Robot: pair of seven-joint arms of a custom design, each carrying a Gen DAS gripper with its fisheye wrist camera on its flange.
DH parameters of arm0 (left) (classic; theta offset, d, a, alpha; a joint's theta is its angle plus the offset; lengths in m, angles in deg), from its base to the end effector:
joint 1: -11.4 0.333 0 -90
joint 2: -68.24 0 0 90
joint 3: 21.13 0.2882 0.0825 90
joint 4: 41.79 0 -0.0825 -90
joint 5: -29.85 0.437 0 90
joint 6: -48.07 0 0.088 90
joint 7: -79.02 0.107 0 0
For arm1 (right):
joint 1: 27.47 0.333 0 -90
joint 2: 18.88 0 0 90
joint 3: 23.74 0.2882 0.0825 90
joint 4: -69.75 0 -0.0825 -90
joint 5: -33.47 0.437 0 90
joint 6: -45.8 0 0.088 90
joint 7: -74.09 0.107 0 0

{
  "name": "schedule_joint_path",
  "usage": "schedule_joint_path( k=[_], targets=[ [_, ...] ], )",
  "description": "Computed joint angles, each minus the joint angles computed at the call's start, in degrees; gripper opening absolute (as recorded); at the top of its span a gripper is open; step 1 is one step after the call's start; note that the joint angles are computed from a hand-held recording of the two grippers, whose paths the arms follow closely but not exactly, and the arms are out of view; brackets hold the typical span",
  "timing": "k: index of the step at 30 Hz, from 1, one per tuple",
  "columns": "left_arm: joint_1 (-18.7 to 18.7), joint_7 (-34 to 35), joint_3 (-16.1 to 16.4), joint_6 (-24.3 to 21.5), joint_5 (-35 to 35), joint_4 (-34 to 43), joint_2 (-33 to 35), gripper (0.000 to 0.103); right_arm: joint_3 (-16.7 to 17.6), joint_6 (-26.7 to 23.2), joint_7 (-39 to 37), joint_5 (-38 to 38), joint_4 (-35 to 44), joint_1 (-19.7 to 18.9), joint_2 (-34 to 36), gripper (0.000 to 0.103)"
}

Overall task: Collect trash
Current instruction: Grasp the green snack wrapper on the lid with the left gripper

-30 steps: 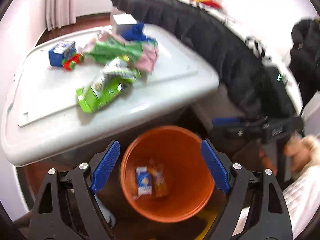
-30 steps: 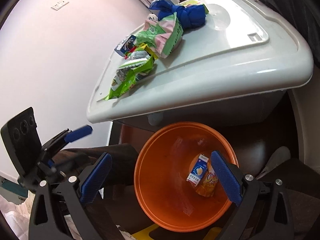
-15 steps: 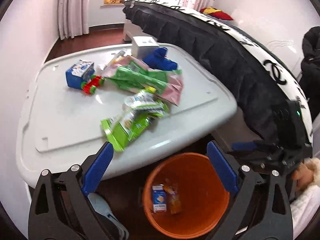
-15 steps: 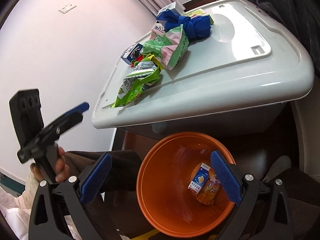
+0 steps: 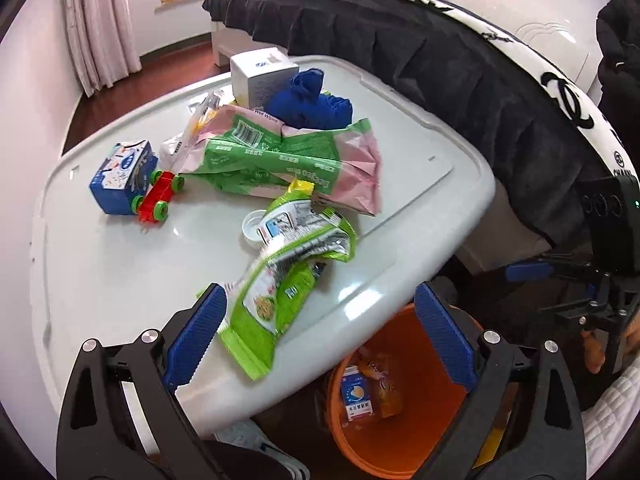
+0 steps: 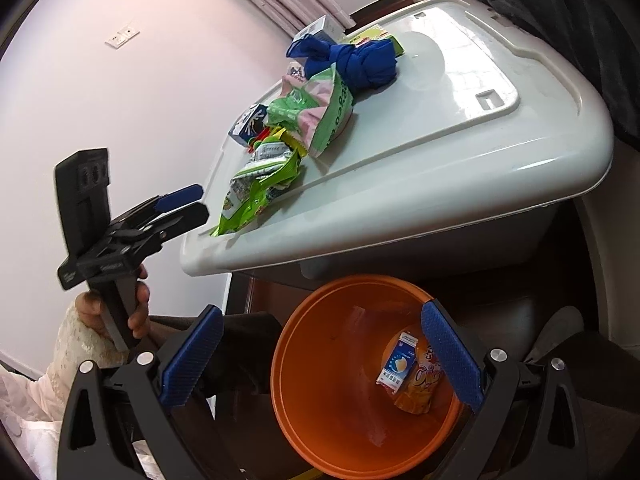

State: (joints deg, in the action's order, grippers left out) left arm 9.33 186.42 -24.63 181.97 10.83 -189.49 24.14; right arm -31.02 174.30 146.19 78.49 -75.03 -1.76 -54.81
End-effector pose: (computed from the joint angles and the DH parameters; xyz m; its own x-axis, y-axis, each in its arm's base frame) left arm 0.4307 -0.0481 0.5269 -0.2597 -0.9581 0.1212 -0.8289 0.1567 -0.5369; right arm 0.4298 0.1643 0.4878 0.3068 -0.6995 -0.6454 -0.9350 -0.0945 -0.3419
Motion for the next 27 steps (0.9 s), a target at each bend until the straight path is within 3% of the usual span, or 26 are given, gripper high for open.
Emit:
schedule_joint_path(
  k=[6,10,16,27],
  targets=[
    [0.24,2.02,1.44,-0.68,-0.79,3.79,6.61,0.092,0.09,-0.06,0.3,0.25,0.82,-0.21,1.28,0.098],
    [1.64,1.92,-0.82,-1.16,2.48,5.93,10.4,0.093,-0.09,0.11,0.45,0.95,0.87,-0.53,1.5,0.098],
    [1.35,1.88,-0.23,-2.7,1.39,8.01,14.25,0.092,-0.4,-0.69,0.3,1.46,1.03,-1.19,1.79,0.098],
    [1.82,1.62,-0.92,-0.63,2.29,6.61,14.41,0.092,-0.07,-1.02,0.35,1.67,1.06,-1.71,1.95,0.098]
  ],
)
